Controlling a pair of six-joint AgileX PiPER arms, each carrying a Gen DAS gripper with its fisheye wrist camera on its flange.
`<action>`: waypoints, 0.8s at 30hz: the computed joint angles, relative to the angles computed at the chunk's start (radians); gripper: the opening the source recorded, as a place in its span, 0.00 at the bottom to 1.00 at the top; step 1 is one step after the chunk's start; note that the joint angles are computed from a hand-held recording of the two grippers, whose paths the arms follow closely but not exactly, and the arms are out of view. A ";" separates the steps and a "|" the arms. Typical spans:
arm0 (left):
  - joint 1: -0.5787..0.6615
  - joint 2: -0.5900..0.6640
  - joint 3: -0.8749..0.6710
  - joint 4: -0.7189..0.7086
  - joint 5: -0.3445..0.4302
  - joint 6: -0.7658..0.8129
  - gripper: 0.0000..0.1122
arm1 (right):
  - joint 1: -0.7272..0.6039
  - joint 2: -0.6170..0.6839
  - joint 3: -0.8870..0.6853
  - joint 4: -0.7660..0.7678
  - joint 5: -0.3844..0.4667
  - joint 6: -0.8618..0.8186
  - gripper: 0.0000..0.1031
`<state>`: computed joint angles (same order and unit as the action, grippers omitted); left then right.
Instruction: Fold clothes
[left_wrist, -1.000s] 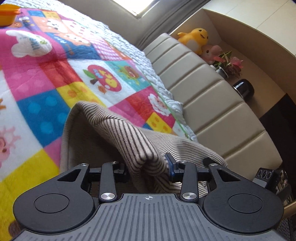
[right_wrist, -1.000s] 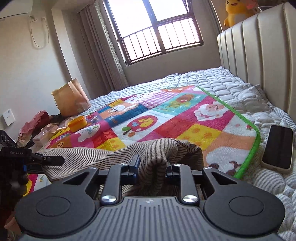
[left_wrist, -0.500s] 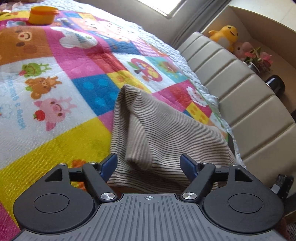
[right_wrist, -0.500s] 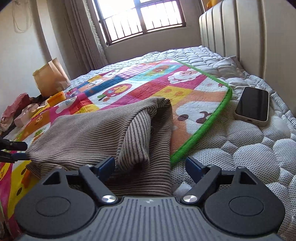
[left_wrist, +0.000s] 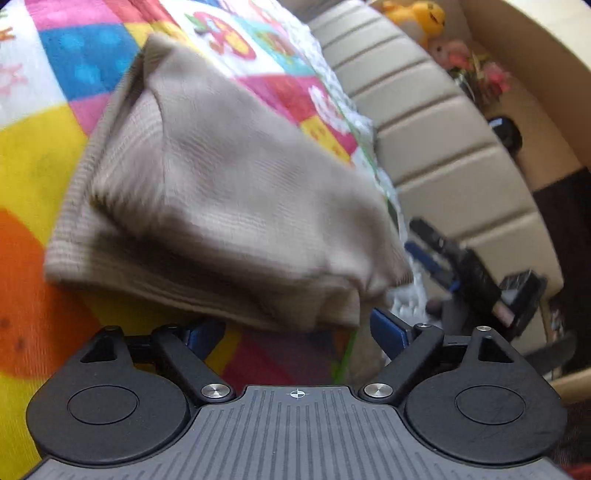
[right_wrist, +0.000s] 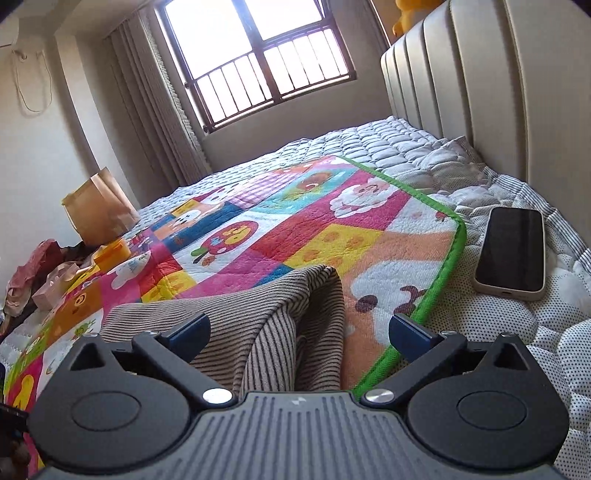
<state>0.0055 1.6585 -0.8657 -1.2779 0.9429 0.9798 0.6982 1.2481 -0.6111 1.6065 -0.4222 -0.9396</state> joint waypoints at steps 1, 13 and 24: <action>0.000 0.011 -0.018 -0.013 -0.019 0.005 0.79 | -0.005 0.019 -0.009 -0.013 0.012 0.007 1.00; -0.087 0.283 -0.515 0.266 -0.377 -0.262 0.74 | 0.229 0.271 -0.162 -0.065 0.019 -0.164 1.00; 0.022 0.219 -0.428 0.181 -0.282 -0.207 0.82 | 0.087 0.040 -0.106 -0.093 0.026 -0.162 1.00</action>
<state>0.0271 1.8774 -1.2940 -1.0966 0.6609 0.7724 0.7857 1.2880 -0.7172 1.5136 -0.3964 -1.1020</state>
